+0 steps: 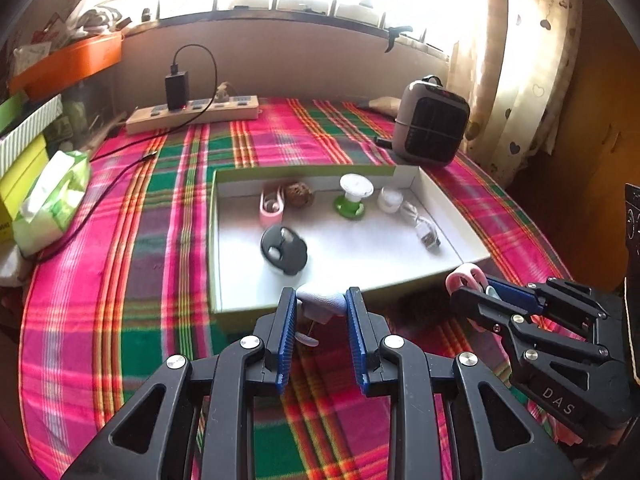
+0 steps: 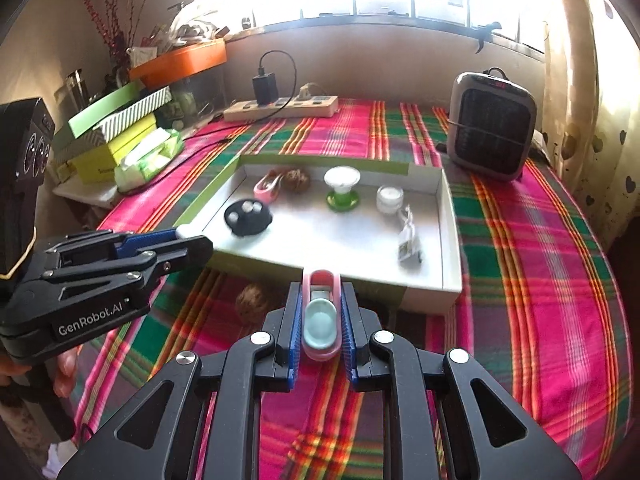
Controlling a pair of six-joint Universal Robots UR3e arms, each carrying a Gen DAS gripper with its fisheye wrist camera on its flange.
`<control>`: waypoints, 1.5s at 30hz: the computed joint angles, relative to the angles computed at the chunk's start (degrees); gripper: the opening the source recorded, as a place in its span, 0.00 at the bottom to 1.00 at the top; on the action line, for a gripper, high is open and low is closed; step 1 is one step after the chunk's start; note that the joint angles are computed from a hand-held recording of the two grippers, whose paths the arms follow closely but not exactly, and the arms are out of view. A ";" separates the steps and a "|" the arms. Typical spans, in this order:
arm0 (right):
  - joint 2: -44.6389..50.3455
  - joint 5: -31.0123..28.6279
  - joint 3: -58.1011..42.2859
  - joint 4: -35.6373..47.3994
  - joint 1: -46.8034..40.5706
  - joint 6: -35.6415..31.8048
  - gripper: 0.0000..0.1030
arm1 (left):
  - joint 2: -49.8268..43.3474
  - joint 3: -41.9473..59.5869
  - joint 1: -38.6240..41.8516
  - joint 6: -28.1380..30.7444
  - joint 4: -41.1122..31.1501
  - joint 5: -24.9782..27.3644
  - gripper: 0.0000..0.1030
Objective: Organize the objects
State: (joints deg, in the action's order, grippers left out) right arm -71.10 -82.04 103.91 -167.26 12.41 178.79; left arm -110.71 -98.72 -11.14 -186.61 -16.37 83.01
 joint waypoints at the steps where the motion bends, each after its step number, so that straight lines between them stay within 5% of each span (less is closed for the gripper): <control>1: 0.41 0.22 -0.94 0.58 -0.31 0.06 0.18 | -0.56 1.06 0.04 0.05 -0.44 -0.14 0.22; 25: 18.04 -0.68 -28.15 14.97 -2.48 -1.10 0.18 | -19.65 31.91 0.32 2.08 -15.58 -1.94 0.22; 45: 25.08 -3.28 -37.96 20.15 -1.99 -2.91 0.18 | -27.92 43.86 0.05 2.09 -22.67 -0.11 0.22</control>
State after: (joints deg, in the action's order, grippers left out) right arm -46.01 -85.32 65.95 -147.11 10.42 175.89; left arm -138.63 -54.86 -11.09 -184.53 -39.04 82.90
